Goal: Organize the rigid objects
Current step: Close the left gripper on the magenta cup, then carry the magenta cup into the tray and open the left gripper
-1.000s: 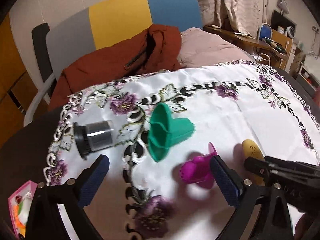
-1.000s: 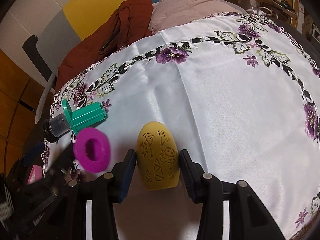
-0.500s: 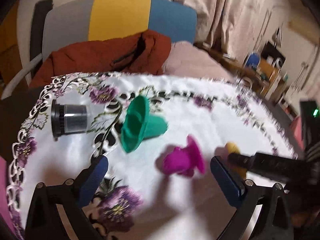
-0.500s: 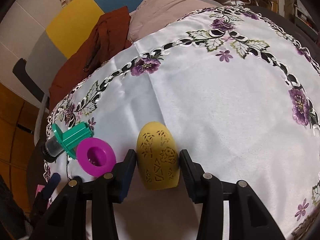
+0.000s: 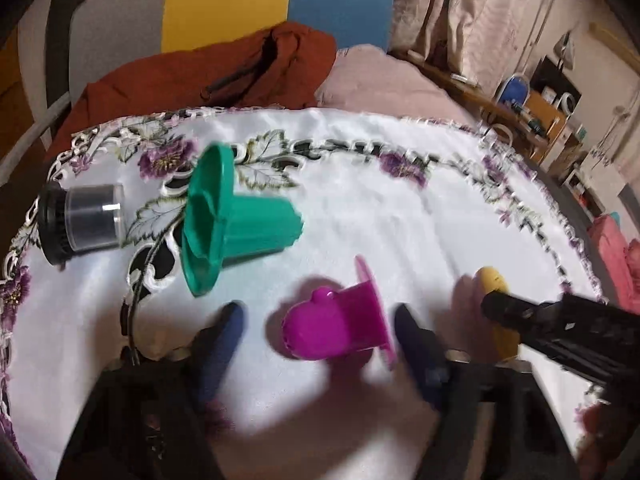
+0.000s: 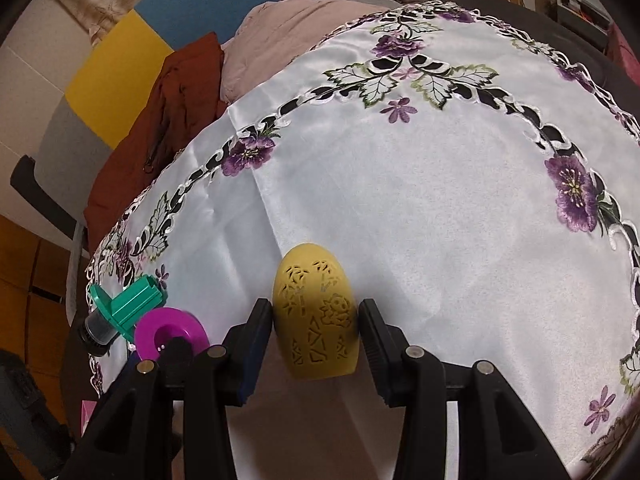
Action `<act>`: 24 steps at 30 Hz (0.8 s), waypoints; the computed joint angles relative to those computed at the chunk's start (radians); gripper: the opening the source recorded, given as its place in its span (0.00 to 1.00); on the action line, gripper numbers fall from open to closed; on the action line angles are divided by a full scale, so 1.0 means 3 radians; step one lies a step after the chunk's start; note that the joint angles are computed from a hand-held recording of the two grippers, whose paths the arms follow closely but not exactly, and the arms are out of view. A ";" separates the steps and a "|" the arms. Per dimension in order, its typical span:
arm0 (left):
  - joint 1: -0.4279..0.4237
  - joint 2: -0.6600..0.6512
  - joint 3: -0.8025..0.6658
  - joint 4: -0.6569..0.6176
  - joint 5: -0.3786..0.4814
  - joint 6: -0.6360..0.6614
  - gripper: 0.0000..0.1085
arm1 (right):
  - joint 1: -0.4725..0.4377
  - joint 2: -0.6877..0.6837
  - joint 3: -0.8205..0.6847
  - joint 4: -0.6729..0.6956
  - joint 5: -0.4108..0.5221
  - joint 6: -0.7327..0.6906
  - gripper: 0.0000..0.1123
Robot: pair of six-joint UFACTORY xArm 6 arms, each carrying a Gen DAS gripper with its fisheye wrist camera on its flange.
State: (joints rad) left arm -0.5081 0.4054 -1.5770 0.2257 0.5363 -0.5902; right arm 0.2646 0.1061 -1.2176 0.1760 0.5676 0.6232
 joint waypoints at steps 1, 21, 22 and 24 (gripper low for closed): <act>-0.0004 -0.0011 0.0024 0.0104 -0.0038 -0.0013 0.53 | 0.0003 0.0008 -0.0007 -0.0001 0.0003 -0.0004 0.40; 0.0093 -0.1241 0.1726 0.0070 -0.0816 -0.0135 0.42 | 0.0295 0.0210 -0.0359 -0.0079 0.0186 -0.0723 0.40; 0.0103 -0.1317 0.1817 0.0070 -0.0849 -0.0160 0.42 | 0.0318 0.0215 -0.0379 -0.0145 0.0206 -0.0725 0.40; 0.0120 -0.1436 0.1961 0.0086 -0.0906 -0.0208 0.42 | 0.0367 0.0224 -0.0408 -0.0260 0.0242 -0.0757 0.40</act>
State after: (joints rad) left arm -0.4722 -0.0253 -0.9887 0.2514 0.2647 -0.6526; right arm 0.3747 0.1733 -1.3399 0.0979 0.6402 0.3960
